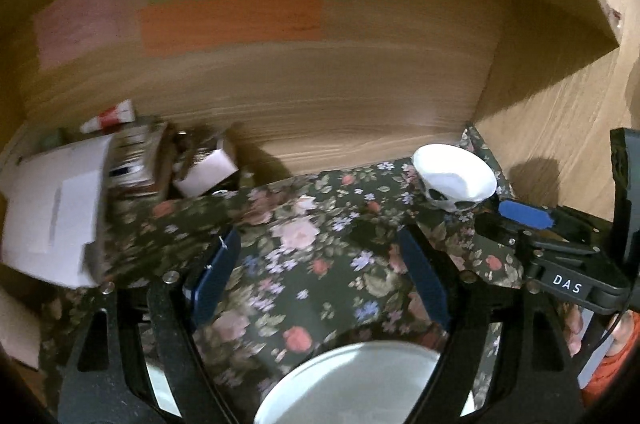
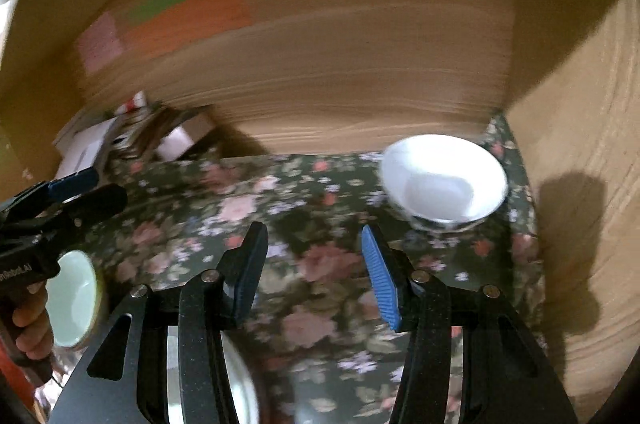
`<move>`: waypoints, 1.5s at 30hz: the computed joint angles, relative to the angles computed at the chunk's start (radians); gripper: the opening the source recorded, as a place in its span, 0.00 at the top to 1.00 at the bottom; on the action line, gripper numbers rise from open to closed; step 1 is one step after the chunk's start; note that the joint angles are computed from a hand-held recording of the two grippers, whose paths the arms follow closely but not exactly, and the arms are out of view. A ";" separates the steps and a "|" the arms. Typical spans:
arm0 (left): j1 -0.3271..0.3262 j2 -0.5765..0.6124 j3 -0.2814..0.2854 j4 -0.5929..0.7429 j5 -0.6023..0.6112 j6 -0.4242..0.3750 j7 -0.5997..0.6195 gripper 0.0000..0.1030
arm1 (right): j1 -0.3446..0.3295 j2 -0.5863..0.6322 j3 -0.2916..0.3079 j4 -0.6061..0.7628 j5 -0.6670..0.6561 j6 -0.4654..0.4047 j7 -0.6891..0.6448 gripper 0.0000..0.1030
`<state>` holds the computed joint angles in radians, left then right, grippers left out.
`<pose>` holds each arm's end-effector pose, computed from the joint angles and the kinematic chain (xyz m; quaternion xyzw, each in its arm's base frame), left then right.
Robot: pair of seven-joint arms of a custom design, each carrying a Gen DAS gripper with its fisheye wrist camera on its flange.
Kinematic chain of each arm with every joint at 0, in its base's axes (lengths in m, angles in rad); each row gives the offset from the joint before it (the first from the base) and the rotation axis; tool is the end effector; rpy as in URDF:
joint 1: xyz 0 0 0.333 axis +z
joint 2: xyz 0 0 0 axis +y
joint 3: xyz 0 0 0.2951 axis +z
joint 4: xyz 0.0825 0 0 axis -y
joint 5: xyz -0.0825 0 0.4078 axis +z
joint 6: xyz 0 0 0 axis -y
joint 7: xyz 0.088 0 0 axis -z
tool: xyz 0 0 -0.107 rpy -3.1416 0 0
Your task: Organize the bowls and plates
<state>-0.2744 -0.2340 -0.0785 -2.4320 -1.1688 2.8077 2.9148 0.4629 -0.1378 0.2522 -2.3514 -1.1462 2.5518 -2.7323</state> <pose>0.4906 -0.1338 0.4061 -0.3904 0.8244 -0.3806 0.1520 0.3926 0.3578 0.3773 -0.5163 0.7526 -0.2565 0.3181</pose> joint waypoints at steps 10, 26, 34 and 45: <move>-0.012 0.200 -0.102 0.149 0.088 0.069 -0.119 0.21 | -0.073 -0.045 -0.035 -0.106 0.069 0.003 0.031 0.56; 0.058 0.394 -0.239 0.280 0.389 0.103 -0.319 0.21 | -0.159 0.033 -0.096 -0.124 0.082 0.126 0.073 0.56; 0.093 0.451 -0.272 0.324 0.469 0.089 -0.395 0.21 | -0.166 0.061 -0.117 -0.117 0.109 0.183 0.018 0.58; 0.110 0.456 -0.276 0.330 0.539 0.056 -0.470 0.21 | -0.123 0.126 -0.123 -0.045 0.160 0.234 -0.187 0.85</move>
<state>-0.1644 0.2224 -0.3541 -2.1019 -0.6298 2.8641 2.4448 0.3401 -0.0117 0.1291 -2.3960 -0.9867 2.7855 -2.9196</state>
